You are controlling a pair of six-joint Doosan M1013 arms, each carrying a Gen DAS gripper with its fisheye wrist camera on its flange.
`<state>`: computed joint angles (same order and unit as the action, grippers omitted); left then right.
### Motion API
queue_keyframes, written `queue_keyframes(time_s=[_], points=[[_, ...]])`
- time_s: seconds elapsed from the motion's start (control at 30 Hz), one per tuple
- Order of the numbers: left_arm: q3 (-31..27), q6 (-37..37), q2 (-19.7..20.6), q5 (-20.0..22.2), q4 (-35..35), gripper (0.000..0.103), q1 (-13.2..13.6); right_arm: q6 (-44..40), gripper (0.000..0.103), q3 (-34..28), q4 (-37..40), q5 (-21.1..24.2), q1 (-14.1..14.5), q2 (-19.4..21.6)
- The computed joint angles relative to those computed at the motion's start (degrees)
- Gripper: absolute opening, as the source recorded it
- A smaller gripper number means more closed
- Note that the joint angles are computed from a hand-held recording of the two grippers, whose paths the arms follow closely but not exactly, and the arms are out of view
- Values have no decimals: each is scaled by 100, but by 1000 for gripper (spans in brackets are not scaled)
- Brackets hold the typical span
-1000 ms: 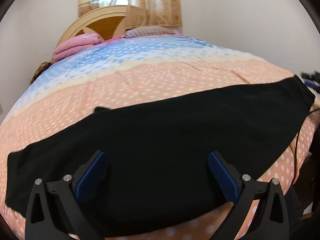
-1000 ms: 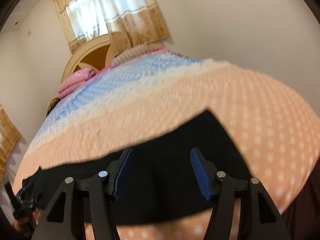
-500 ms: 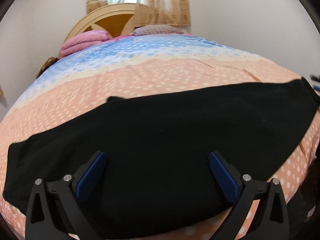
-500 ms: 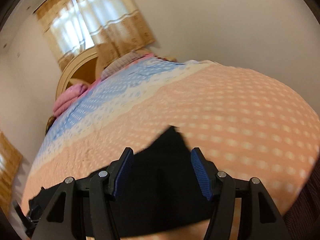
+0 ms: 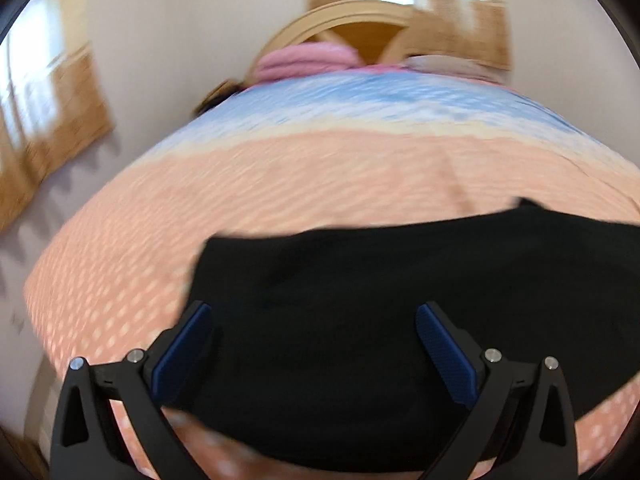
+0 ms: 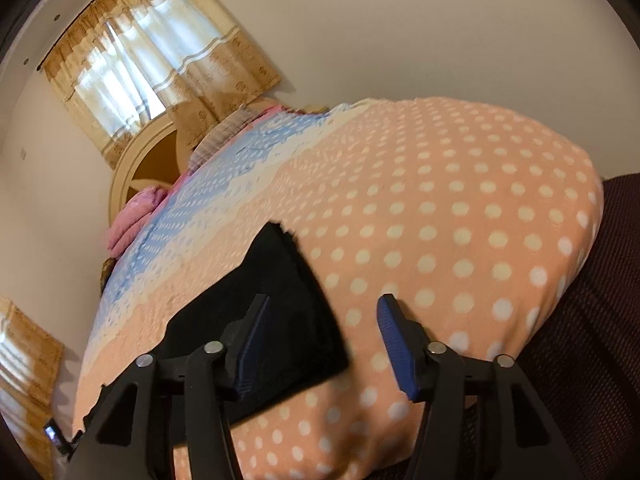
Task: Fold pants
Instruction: 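Grasp the end of the black pants strip with the right gripper and lift it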
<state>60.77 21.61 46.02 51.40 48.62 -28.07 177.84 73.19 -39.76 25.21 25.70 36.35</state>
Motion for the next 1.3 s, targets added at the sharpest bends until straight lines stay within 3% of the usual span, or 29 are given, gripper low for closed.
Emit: queue_keyframes(time_s=[0.1,0.17,0.23,0.43,0.53,0.67,0.73,0.8,1.0,1.07,1.17,1.3], points=[[300,-385,-125,-87,27,103,105,-191,54,75,208,-120,33,-20],[406,-351,-160,-427,-307,103,205,-326,54,75,299,-95,46,-20],[624,-783,-258,-871,-363,103,265,-234,54,66,238,-112,41,-15],[355,-772,-140,-456,-99,103,174,-135,54,-150,-15,-117,37,134],[413,-1094,-177,-368,221,103,221,-70,54,-124,-26,-373,7,145],[255,-914,-66,-257,-92,103,375,-289,52,-162,107,-486,-23,176],[310,-794,-85,-597,-519,103,486,-492,43,-244,287,-489,-55,234],[235,-592,-57,-588,-674,103,504,-439,36,-246,385,-514,-74,241],[201,-422,-36,-680,-810,103,513,-2249,36,-293,2028,-745,-216,261],[206,-422,-33,-704,-803,103,517,-2125,34,-246,1974,-919,-235,257],[259,-501,-52,-762,-703,103,514,-1711,21,-247,1501,-854,-207,262],[375,-634,-99,-864,-570,103,507,-1929,18,-54,1957,-1276,-281,208]])
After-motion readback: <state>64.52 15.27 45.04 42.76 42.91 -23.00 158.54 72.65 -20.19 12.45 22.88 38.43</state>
